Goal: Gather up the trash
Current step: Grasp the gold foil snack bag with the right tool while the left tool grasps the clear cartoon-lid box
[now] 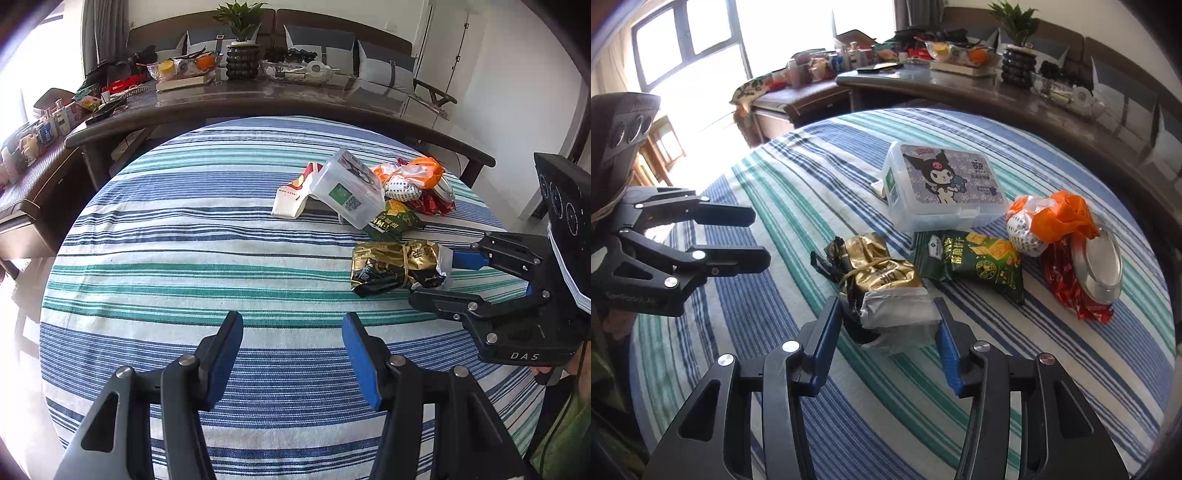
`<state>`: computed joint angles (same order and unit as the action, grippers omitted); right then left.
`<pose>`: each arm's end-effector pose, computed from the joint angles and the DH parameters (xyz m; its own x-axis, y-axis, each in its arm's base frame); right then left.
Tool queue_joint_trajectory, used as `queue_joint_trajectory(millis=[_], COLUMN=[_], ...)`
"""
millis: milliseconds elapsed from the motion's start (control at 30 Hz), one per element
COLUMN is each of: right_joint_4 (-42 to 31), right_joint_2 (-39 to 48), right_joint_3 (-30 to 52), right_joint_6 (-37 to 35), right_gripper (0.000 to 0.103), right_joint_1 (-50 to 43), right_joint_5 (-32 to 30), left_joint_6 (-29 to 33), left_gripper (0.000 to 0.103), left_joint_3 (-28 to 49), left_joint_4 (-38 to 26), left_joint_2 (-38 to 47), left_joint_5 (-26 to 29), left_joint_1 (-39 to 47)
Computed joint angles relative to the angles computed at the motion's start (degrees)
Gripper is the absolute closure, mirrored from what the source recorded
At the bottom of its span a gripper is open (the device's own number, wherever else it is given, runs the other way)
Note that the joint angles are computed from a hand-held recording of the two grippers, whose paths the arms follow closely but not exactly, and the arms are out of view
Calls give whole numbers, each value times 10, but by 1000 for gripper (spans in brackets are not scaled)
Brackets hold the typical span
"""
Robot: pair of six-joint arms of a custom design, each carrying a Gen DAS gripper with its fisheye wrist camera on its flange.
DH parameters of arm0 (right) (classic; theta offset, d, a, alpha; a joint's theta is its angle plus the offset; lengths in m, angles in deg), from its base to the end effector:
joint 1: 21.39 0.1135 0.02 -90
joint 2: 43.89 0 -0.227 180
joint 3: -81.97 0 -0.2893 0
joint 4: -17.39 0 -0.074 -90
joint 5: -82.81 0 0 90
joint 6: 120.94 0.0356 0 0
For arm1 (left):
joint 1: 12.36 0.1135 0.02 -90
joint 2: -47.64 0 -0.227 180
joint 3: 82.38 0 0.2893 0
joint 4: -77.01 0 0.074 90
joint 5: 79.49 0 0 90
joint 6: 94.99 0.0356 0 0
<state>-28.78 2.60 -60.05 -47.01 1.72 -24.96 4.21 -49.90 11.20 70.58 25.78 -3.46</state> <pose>0.1909 0.0933 0.1473 -0.5727 -0.5310 -0.6245 -0.7228 0.6864 0.0793 0.1560 0.0149 0.1598 -0.8118 0.0290 -0.5832 0.1267 0.9837 -0.1274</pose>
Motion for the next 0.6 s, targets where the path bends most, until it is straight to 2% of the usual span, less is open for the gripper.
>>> queue_joint_trajectory(millis=[100, 167, 200, 300, 367, 467, 600], right_joint_4=[-77, -137, -164, -216, -234, -256, -265], right_joint_2=[-88, -144, -161, -202, -210, -228, -233], right_joint_3=[-18, -30, -34, -49, -51, -52, -55], right_joint_6=[22, 39, 39, 2, -28, -51, -72], right_gripper=[53, 52, 52, 52, 52, 52, 52], right_joint_1=[-18, -56, -90, -179, -220, -252, -275], right_joint_5=[36, 53, 48, 30, 14, 1, -8], left_joint_6=[-3, 6, 14, 27, 40, 61, 103], left_gripper=[46, 46, 40, 25, 19, 19, 19], left_joint_3=[-6, -5, 5, 33, 60, 109, 138], left_joint_4=[-5, 4, 13, 63, 117, 185, 244], left_joint_2=[-20, -16, 4, 44, 107, 228, 326], left_joint_5=[-5, 20, 29, -12, -30, -46, -103], left_joint_1=[-22, -37, -51, -107, -125, -142, -188])
